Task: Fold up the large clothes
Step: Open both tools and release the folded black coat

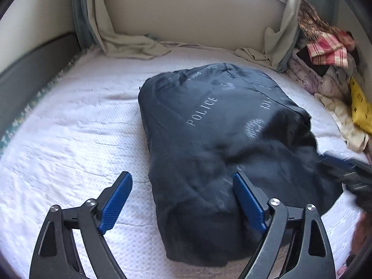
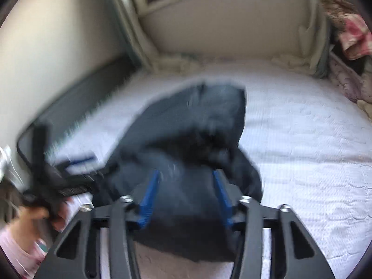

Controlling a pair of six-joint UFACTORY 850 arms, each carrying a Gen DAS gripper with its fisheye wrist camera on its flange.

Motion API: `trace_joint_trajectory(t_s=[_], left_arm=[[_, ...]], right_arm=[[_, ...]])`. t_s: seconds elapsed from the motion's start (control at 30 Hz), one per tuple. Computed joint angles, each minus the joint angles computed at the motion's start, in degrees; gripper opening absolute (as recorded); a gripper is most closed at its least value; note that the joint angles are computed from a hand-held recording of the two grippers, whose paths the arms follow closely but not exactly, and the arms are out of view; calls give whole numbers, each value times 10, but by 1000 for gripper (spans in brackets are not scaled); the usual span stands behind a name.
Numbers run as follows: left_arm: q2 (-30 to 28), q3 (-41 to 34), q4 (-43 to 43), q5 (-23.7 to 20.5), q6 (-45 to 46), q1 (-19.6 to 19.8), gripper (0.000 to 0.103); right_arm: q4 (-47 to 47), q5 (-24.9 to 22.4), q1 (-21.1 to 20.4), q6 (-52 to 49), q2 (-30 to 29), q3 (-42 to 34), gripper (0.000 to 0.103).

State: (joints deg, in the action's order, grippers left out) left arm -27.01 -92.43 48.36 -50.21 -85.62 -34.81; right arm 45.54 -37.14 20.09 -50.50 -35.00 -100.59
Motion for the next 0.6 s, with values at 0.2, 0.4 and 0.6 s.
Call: trace_joint_trajectory(t_s=[0.2, 0.4, 0.6], left_arm=[[3, -5, 9, -23, 12, -22, 93], [9, -5, 17, -39, 8, -39, 93], [5, -9, 31, -78, 8, -63, 97]], right_arm=[[-122, 3, 21, 136, -59, -51, 31], [-174, 2, 39, 205, -103, -99, 30], [-185, -30, 33, 260, -112, -135, 37]])
